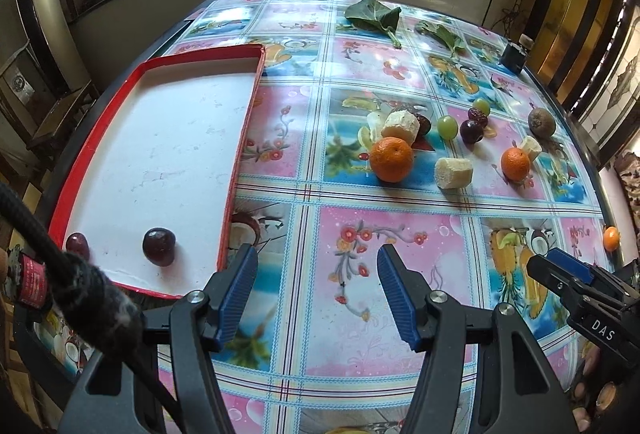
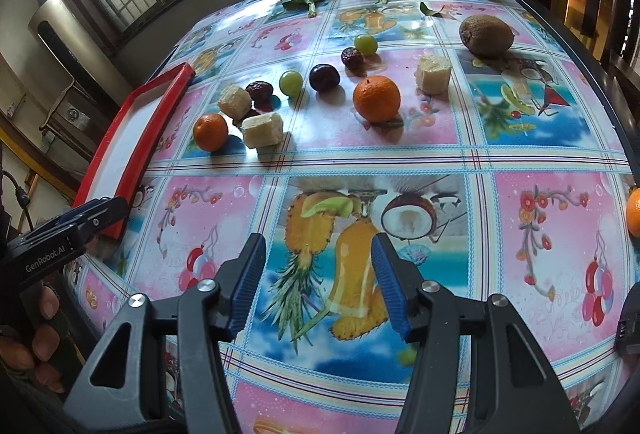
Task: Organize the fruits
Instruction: 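Move both grippers back over the table toward the mandarin oranges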
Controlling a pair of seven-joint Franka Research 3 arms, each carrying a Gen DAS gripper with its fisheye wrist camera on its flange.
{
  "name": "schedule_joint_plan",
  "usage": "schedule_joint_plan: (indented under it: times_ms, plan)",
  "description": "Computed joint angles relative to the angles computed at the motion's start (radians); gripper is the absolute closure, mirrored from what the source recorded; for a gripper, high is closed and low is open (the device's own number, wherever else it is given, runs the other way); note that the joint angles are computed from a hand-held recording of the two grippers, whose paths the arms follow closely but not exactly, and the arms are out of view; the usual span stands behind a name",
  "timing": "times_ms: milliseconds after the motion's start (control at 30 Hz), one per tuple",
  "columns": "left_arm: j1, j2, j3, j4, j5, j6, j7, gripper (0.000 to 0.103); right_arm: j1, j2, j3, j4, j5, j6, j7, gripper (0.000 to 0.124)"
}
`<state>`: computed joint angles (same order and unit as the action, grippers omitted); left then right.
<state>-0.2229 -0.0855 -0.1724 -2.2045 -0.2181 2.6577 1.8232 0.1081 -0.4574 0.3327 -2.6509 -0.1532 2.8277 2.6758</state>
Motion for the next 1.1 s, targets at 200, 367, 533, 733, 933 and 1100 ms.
schedule_joint_plan:
  times_ms: [200,367,533,733,933,1100]
  plan:
    - [-0.002,0.062,-0.020,0.066,0.001,-0.029,-0.019,0.041,-0.045,0.001,0.003,-0.002,-0.030,0.002,0.028,0.068]
    - [0.004,0.103,-0.036,0.109,0.005,-0.044,-0.027,0.041,-0.073,0.015,0.004,0.002,-0.049,0.027,0.042,0.068]
    - [0.013,0.155,-0.054,0.164,-0.016,-0.057,-0.021,0.041,-0.112,0.055,0.005,0.025,-0.083,0.041,0.053,0.069]
    - [0.026,0.234,-0.073,0.250,0.008,-0.084,-0.053,0.041,-0.131,0.132,-0.019,0.083,-0.131,0.049,0.051,0.073]
    - [0.038,0.288,-0.104,0.317,-0.006,-0.119,-0.038,0.041,-0.122,0.207,-0.061,0.140,-0.193,0.058,0.064,0.073]
    - [0.034,0.317,-0.115,0.343,-0.002,-0.133,-0.035,0.041,-0.099,0.229,-0.099,0.162,-0.234,0.058,0.080,0.073]
